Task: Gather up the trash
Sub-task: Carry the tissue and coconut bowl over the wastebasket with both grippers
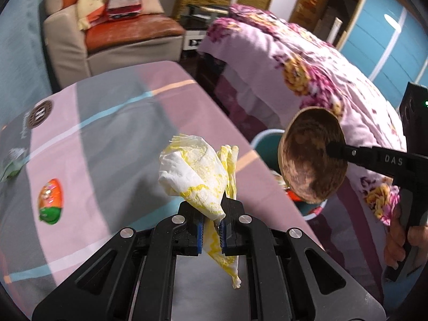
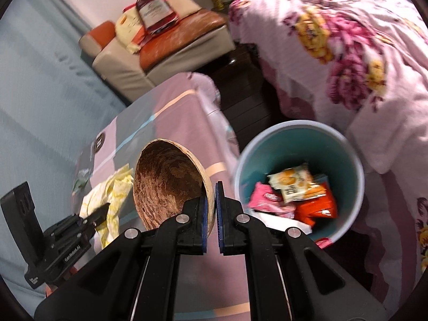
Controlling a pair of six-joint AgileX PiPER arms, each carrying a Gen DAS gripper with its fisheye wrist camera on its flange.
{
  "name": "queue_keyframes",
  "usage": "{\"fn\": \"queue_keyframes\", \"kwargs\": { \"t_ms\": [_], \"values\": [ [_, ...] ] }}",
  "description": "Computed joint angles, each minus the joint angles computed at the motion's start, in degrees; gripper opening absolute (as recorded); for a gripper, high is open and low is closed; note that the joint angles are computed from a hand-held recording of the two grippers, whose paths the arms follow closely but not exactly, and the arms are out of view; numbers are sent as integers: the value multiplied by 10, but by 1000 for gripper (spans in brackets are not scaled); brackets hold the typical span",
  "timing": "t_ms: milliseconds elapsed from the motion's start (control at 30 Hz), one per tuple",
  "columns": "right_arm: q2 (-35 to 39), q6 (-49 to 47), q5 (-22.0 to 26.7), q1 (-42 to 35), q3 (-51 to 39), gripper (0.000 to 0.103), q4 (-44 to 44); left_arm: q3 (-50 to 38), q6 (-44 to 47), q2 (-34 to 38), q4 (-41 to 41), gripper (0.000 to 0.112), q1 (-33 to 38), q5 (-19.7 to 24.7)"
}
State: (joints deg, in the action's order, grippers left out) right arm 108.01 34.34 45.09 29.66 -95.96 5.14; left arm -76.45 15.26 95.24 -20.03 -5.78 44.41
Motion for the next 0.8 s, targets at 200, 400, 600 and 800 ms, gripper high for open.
{"fn": "queue_keyframes", "kwargs": {
  "t_ms": [200, 400, 600, 800],
  "values": [
    [-67, 2, -45, -51, 99, 5, 4, -58, -48, 42, 30, 9, -77, 10],
    [-116, 10, -58, -92, 164, 6, -21, -123, -79, 99, 49, 9, -141, 24],
    [-135, -8, -67, -132, 198, 6, -16, -178, -97, 148, 57, 9, -181, 44],
    [-132, -31, -67, -159, 205, 6, -5, -230, -105, 193, 60, 10, -199, 65]
  ]
}}
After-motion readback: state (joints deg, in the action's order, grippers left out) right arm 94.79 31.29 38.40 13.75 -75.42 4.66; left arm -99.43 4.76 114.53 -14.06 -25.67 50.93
